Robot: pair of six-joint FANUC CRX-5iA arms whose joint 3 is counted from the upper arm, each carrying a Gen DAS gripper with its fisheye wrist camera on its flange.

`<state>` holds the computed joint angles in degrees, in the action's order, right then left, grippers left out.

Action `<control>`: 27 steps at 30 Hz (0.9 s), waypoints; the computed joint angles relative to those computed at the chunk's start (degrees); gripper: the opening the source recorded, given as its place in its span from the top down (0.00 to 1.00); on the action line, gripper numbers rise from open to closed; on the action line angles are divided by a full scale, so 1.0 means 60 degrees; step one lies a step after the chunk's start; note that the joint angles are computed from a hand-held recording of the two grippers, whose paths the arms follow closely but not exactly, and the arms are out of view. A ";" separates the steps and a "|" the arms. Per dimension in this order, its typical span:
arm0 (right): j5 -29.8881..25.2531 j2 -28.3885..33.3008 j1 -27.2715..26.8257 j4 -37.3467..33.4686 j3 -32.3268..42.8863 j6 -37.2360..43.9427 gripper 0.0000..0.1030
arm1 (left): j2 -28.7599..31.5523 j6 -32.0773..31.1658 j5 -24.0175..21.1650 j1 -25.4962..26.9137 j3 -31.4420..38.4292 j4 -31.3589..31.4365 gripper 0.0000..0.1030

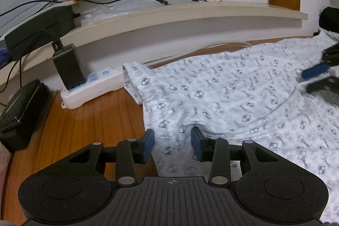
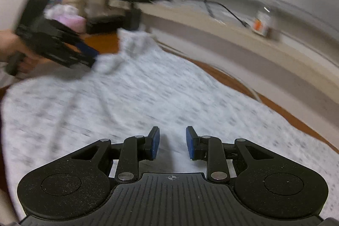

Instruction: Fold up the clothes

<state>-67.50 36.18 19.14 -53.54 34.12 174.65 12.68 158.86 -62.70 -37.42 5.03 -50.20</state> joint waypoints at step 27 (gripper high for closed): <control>-0.1432 -0.3103 0.0693 -0.1018 -0.4919 0.6714 0.49 | -0.0388 0.0587 -0.1377 -0.0800 0.0229 0.0042 0.58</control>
<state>-76.09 17.56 23.30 -59.65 4.61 214.94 10.36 162.39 -70.96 -42.21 6.40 -49.94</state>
